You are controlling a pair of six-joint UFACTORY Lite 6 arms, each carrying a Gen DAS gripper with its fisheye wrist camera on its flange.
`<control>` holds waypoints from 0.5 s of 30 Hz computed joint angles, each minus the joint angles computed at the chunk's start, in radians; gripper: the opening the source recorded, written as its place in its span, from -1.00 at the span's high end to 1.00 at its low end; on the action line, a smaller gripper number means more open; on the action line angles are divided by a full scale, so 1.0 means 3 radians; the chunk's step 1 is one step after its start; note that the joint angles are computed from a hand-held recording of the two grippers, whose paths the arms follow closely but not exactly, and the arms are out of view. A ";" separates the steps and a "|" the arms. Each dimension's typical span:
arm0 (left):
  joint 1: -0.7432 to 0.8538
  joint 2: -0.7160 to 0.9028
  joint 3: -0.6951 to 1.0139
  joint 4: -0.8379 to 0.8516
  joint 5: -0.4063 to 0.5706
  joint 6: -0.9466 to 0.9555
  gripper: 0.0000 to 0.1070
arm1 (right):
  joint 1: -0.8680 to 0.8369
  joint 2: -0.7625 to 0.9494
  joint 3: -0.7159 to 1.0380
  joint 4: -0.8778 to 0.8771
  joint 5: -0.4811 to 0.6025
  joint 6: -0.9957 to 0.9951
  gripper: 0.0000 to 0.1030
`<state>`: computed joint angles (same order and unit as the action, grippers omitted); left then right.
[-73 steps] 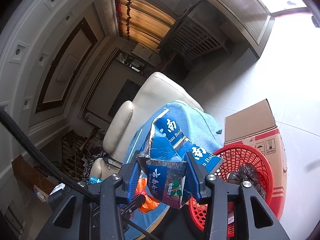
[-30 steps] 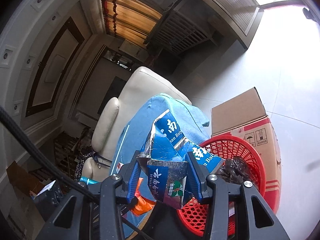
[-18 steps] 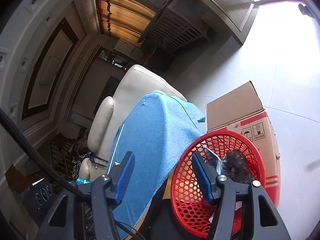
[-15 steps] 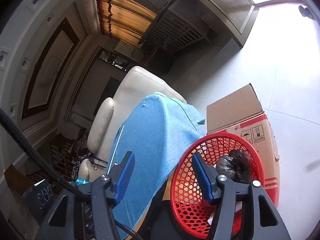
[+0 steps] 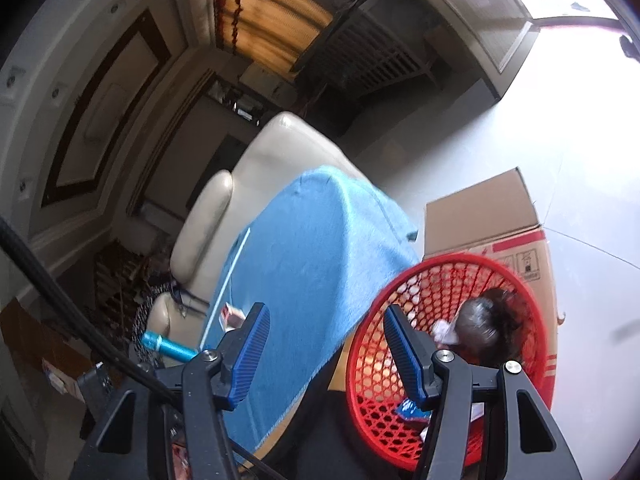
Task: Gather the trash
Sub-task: 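Move left gripper to blue plastic bag while right gripper moves to red-and-white medicine box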
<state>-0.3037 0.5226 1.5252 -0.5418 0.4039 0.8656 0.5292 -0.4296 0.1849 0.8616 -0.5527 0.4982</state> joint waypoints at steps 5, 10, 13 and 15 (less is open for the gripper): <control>0.0591 0.0361 0.0424 0.0013 0.0148 -0.0028 -0.02 | -0.0030 0.1043 0.0673 -0.0789 0.0085 0.0650 -0.22; 0.1111 0.1002 0.1336 0.0188 0.0426 -0.0306 -0.15 | -0.0169 0.1937 0.1711 -0.1307 0.0630 0.0746 -0.22; 0.1312 0.1598 0.2290 0.0333 0.0793 -0.0640 -0.16 | -0.0236 0.2532 0.2692 -0.1127 0.1196 0.0083 -0.22; 0.1365 0.2022 0.2988 0.0453 0.1034 -0.0880 -0.16 | -0.0249 0.2892 0.3293 -0.0639 0.1485 -0.0615 -0.22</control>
<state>0.1058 1.1292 2.4215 -0.4059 0.7141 0.6016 0.4544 0.4379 1.1728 0.6698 -0.1073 0.3138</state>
